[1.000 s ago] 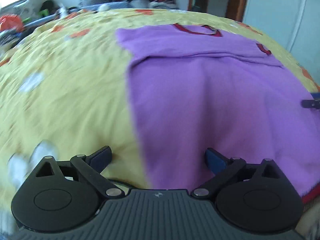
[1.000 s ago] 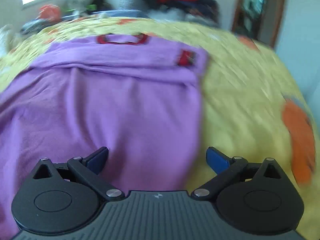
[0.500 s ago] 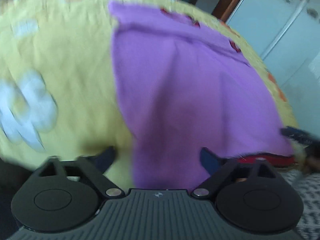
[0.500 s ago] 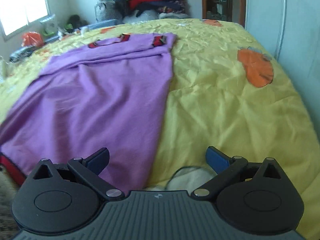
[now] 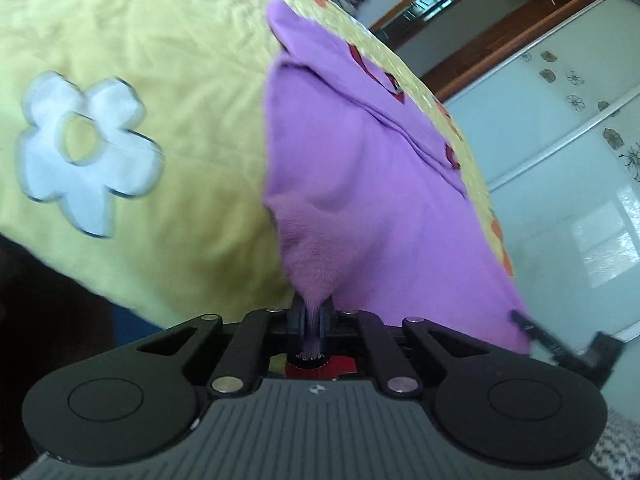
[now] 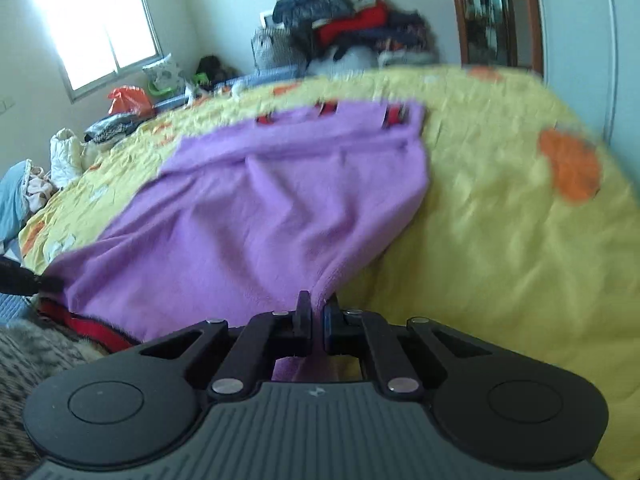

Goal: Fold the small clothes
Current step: 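Lift the hem with both grippers and fold it toward the collar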

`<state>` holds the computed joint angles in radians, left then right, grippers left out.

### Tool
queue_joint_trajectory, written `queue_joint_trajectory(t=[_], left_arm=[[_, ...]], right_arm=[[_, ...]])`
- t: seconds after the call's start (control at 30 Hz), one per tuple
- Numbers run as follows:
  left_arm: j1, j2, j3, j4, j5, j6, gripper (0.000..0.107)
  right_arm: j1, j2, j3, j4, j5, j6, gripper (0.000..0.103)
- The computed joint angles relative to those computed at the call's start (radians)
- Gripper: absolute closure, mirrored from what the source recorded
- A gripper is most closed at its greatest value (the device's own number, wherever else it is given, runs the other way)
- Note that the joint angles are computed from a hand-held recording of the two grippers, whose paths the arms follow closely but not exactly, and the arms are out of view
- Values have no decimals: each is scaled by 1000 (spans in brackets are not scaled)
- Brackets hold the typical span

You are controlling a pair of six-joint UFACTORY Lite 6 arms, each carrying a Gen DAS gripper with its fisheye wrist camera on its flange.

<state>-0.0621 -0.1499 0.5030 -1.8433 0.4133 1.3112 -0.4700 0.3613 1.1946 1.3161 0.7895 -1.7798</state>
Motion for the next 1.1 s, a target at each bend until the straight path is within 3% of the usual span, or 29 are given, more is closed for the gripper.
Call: queue_joint_trajectory(t=[0.07, 0.13, 0.27, 0.33, 0.4, 0.47, 0.5, 0.53, 0.57, 0.6, 0.67, 0.7, 0.77, 0.83, 0.93, 1.1], left_arm=[[2, -21, -40, -4, 7, 3, 101], [-53, -21, -62, -70, -48, 61, 100], [-92, 41, -50, -121, -25, 132, 96], [-92, 75, -41, -155, -11, 186, 84], [-99, 79, -64, -231, 11, 261, 51], [-121, 75, -80, -302, 10, 338, 38], [-136, 80, -83, -362, 12, 392, 37], [-152, 95, -75, -401, 11, 424, 36], [-158, 109, -67, -412, 10, 427, 33], [-166, 117, -60, -412, 8, 418, 33], [-189, 120, -59, -464, 2, 459, 39], [-195, 124, -54, -464, 3, 463, 64], [-185, 162, -24, -368, 16, 377, 98], [-189, 163, -26, -366, 4, 367, 103], [-156, 116, -81, -357, 55, 365, 103], [-109, 32, -125, -299, 59, 324, 103]], right_arm=[[-15, 44, 78, -113, 0, 93, 99], [-20, 57, 65, -154, -56, 101, 97], [-102, 76, 59, -164, 40, 189, 88], [-155, 84, 56, -126, 105, 211, 87], [-191, 110, 72, -144, 178, 259, 87], [-220, 124, 61, -150, 247, 247, 87], [-226, 141, 65, -158, 284, 247, 86], [-221, 153, 69, -178, 284, 269, 81], [-218, 154, 54, -187, 259, 277, 58], [-232, 147, 27, -153, 277, 242, 42], [-248, 125, -10, -117, 290, 216, 23], [-253, 98, -41, -98, 274, 194, 22], [-250, 73, -65, -111, 249, 182, 23], [-250, 62, -92, -102, 260, 148, 22], [-228, 40, -133, -110, 283, 130, 23], [-219, 1, -227, -40, 284, 70, 27]])
